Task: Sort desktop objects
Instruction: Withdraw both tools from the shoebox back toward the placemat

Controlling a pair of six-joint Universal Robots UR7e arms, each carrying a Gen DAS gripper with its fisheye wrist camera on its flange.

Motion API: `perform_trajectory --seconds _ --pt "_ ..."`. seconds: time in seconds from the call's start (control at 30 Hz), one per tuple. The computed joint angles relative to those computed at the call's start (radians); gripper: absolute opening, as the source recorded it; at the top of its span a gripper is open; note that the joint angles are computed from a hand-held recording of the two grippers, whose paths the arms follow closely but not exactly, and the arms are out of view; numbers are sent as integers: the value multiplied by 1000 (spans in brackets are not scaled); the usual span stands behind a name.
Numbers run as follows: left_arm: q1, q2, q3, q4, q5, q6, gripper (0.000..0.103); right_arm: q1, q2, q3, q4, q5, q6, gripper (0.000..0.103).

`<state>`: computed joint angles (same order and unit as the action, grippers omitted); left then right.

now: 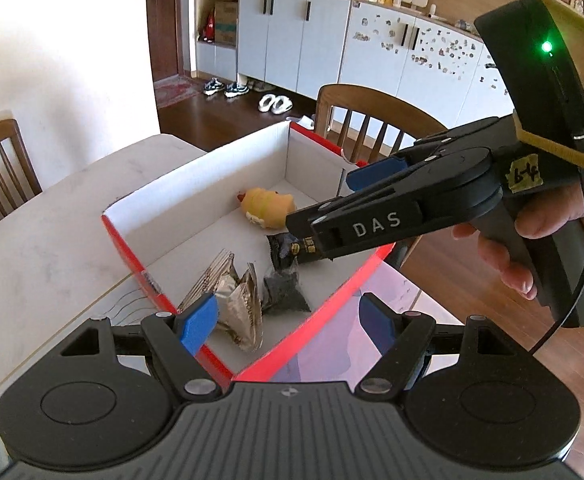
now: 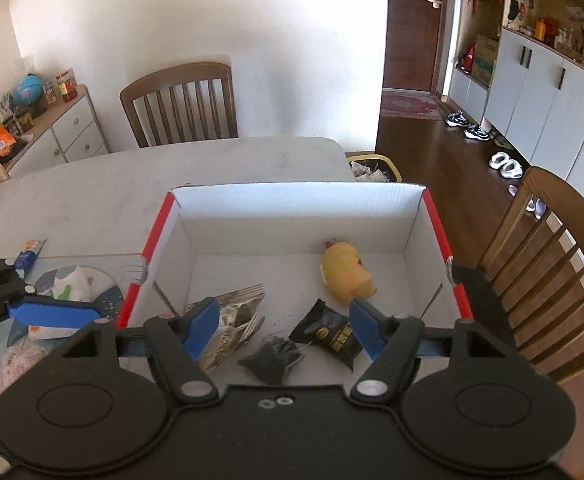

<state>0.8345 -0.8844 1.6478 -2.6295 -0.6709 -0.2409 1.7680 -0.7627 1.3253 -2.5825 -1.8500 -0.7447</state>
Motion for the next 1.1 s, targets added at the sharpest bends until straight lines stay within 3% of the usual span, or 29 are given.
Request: perform_trajectory --seconds 0.2,0.4,0.5,0.7,1.1 --pt "-21 -55 83 -39 17 -1 85 2 -39 85 -78 11 6 80" --pt "-35 -121 159 -64 15 -22 100 13 -76 179 -172 33 16 84" --pt "-37 -159 199 -71 1 -51 100 25 -89 227 -221 31 7 84" --pt "-58 -225 298 -134 44 -41 103 51 -110 320 -326 34 -11 85" --pt "-91 -404 461 -81 126 -177 103 91 -133 450 -435 34 13 85"
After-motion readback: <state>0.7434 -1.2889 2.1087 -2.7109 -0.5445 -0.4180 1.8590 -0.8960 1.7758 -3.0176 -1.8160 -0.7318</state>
